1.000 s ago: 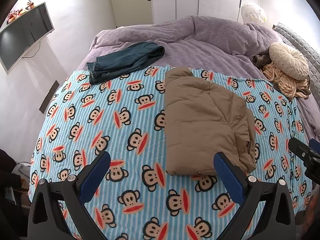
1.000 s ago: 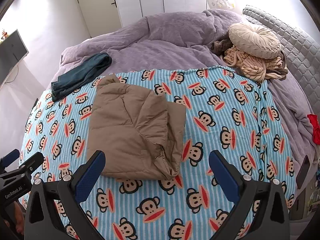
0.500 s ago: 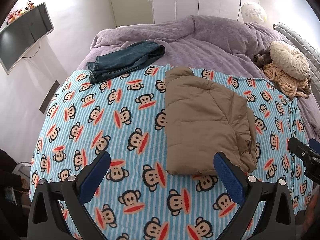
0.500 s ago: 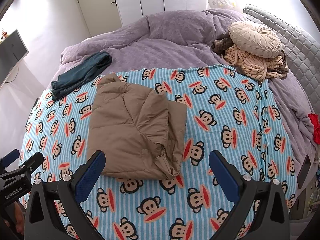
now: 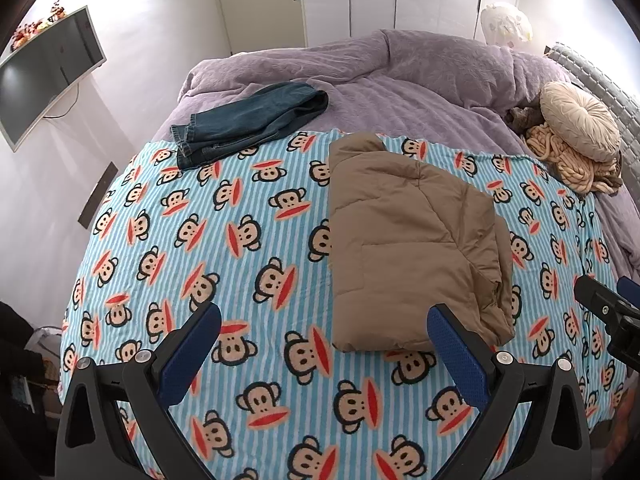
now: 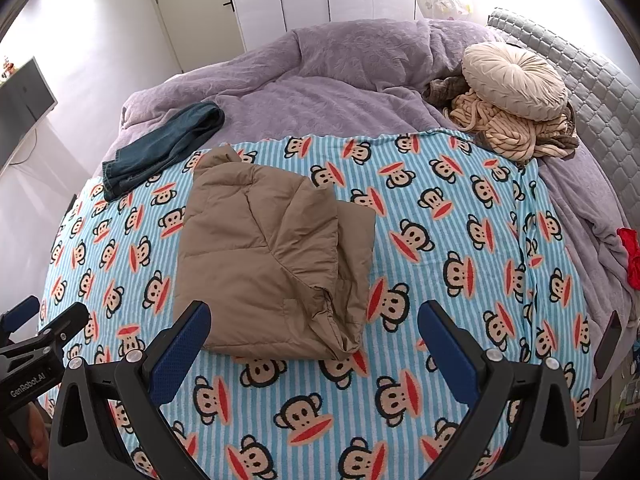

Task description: Fold large clothes

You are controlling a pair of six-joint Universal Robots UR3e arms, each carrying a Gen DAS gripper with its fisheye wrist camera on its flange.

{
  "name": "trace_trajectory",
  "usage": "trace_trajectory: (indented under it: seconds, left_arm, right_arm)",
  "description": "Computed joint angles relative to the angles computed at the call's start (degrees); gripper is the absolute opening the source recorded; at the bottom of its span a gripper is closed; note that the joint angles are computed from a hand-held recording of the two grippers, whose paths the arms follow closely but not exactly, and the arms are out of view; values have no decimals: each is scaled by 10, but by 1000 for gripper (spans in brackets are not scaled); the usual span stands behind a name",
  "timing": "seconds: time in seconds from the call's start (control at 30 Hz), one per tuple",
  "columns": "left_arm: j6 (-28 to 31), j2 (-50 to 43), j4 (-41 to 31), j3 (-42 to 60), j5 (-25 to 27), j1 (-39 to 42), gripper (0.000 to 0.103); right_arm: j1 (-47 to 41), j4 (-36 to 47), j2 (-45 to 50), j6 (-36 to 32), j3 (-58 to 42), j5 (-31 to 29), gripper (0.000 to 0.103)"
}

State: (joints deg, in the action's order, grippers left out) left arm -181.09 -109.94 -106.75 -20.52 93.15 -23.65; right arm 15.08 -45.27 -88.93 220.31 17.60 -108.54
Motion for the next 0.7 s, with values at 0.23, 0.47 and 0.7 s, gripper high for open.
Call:
trace_trajectory:
  seconds: [0.23,0.47,0.7]
  left_arm:
    - [2,-15,-7,21,0,-3,103]
    - [2,-16,-9,23,0,-3,103]
    - [4,-17,-9,24,-1,-3,103]
  right_arm:
    - [-9,3,2,-9,-7,5,103]
    - [-9,7,7,-8,-16,5,103]
    - [-8,3,4,-7,-8,5,103]
